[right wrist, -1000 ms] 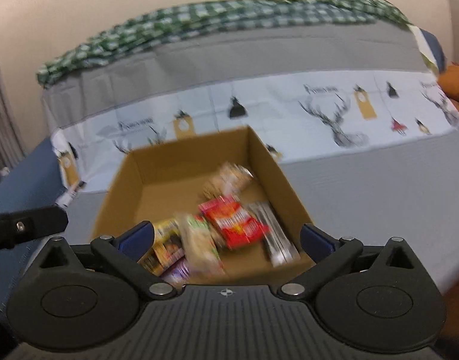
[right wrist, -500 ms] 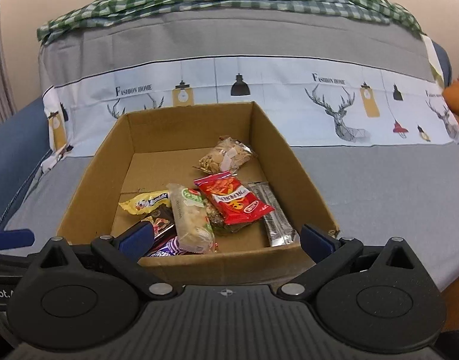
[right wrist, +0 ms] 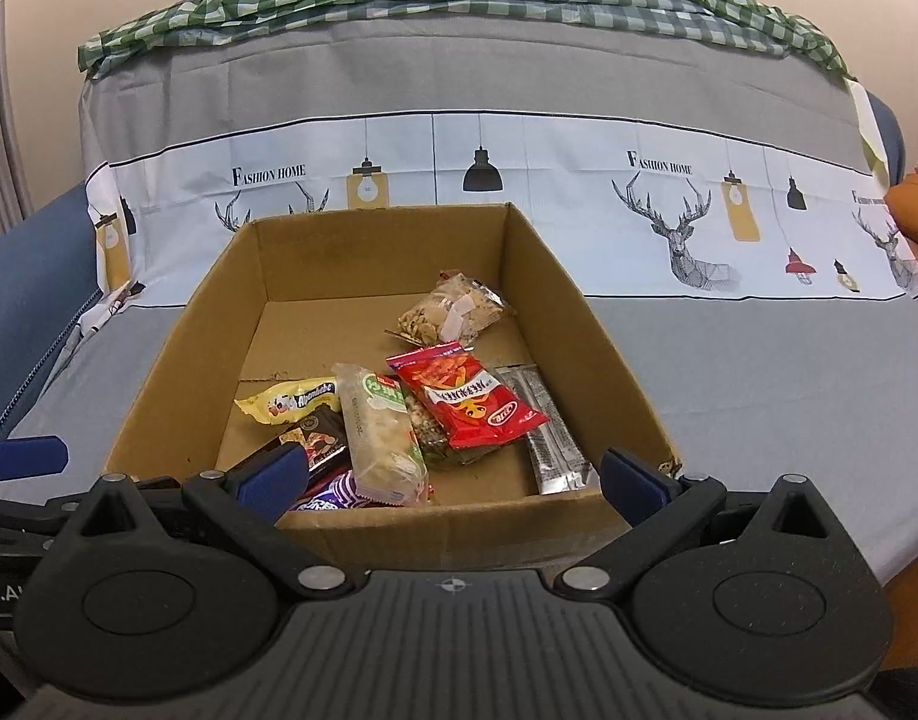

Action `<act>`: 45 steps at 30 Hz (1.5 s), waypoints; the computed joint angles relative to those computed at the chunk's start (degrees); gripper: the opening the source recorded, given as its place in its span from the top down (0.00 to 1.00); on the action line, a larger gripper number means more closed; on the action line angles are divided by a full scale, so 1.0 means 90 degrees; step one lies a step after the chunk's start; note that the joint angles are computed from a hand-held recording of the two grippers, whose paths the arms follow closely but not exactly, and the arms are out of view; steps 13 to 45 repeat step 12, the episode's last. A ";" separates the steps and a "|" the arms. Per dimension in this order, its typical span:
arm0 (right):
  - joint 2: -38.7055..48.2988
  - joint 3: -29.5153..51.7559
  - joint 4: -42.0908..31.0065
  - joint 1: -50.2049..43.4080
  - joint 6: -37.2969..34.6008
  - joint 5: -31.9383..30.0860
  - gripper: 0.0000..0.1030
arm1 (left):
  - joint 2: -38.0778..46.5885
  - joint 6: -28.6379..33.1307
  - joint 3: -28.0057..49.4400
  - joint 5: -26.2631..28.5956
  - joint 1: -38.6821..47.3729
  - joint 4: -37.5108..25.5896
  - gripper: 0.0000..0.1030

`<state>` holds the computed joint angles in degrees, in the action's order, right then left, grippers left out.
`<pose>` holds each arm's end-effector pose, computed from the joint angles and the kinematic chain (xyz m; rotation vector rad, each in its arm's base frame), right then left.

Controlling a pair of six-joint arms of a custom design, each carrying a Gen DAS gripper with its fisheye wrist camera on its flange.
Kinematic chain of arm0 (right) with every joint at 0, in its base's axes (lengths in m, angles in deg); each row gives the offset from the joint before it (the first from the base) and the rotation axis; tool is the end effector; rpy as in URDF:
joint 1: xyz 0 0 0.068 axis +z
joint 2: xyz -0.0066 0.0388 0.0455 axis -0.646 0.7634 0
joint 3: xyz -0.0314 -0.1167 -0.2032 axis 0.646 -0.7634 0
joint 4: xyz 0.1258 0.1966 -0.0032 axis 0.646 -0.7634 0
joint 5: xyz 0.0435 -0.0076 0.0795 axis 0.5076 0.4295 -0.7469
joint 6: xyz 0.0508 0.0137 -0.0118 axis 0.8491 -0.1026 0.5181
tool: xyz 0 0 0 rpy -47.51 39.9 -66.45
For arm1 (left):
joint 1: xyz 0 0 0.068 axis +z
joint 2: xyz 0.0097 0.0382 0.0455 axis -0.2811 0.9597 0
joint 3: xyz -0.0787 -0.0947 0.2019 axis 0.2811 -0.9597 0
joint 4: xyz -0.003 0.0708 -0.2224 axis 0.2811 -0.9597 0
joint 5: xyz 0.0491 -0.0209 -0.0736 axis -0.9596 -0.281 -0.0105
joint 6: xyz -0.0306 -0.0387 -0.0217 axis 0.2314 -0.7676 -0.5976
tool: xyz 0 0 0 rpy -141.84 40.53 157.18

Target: Organize snacks

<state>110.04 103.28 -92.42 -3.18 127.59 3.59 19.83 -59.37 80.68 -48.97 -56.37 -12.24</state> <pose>0.1248 0.0641 0.1625 0.6351 2.1537 -0.1141 0.2111 -0.1808 0.1731 0.7217 2.2173 -0.4985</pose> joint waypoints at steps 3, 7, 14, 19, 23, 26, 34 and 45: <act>0.0006 -0.0012 0.0035 -0.0006 -0.0027 0.0003 0.01 | 0.0018 0.0009 0.0012 0.0003 0.0006 -0.0008 0.00; -0.0028 -0.0056 0.0090 -0.0054 -0.0088 -0.0035 0.01 | 0.0021 -0.0003 -0.0001 0.0023 0.0009 0.0013 0.00; -0.0084 -0.0070 0.0077 -0.0086 -0.0096 -0.0076 0.01 | 0.0041 0.0024 -0.0021 0.0019 0.0010 0.0093 0.00; -0.0084 -0.0070 0.0077 -0.0086 -0.0096 -0.0076 0.01 | 0.0041 0.0024 -0.0021 0.0019 0.0010 0.0093 0.00; -0.0084 -0.0070 0.0077 -0.0086 -0.0096 -0.0076 0.01 | 0.0041 0.0024 -0.0021 0.0019 0.0010 0.0093 0.00; -0.0084 -0.0070 0.0077 -0.0086 -0.0096 -0.0076 0.01 | 0.0041 0.0024 -0.0021 0.0019 0.0010 0.0093 0.00; -0.0084 -0.0070 0.0077 -0.0086 -0.0096 -0.0076 0.01 | 0.0041 0.0024 -0.0021 0.0019 0.0010 0.0093 0.00; -0.0084 -0.0070 0.0077 -0.0086 -0.0096 -0.0076 0.01 | 0.0041 0.0024 -0.0021 0.0019 0.0010 0.0093 0.00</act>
